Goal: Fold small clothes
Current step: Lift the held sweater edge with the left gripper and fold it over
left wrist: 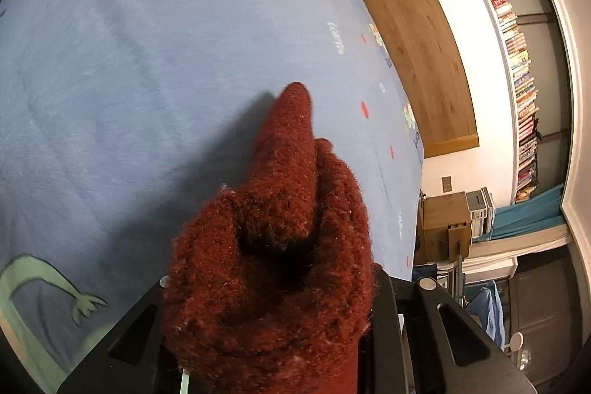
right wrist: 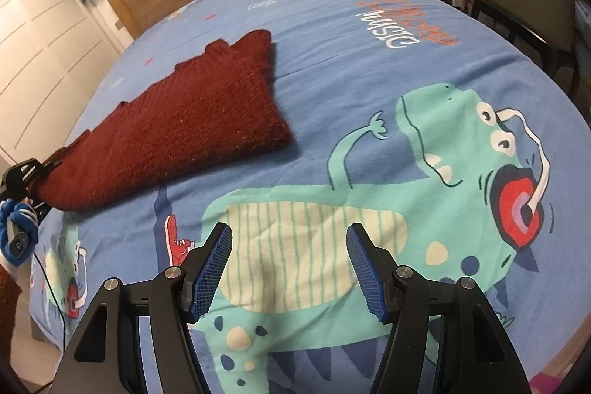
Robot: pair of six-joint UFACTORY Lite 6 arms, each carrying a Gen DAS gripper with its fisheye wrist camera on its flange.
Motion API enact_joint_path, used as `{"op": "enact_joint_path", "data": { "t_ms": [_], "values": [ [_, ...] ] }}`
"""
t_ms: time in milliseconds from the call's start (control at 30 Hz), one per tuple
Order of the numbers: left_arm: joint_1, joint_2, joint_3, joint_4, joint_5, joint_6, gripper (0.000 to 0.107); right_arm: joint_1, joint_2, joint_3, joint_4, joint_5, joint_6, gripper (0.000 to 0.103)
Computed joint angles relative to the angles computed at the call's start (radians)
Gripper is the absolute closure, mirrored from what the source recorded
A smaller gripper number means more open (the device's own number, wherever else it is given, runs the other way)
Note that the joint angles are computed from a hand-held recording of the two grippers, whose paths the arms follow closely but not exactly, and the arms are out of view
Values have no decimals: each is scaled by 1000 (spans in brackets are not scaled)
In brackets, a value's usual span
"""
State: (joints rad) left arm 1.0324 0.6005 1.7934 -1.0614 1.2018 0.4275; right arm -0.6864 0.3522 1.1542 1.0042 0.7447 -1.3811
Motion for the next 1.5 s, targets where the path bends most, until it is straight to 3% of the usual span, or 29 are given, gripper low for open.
{"op": "enact_joint_path", "data": {
  "t_ms": [267,733,1200,1500],
  "values": [
    [-157,-126,-55,-32,-42,-83,89,-96,50,46,35,75,-27,37],
    [-560,-159,-27,-127,-129,-197,89,-241,167,195,35,171,-17,37],
    [-1017,-266,-97,387,-401,-365,89,-303,252,277,7,200,5,37],
    [-1301,-305,-297,742,-537,-576,85,-299,253,274,3,197,1,37]
  ]
}}
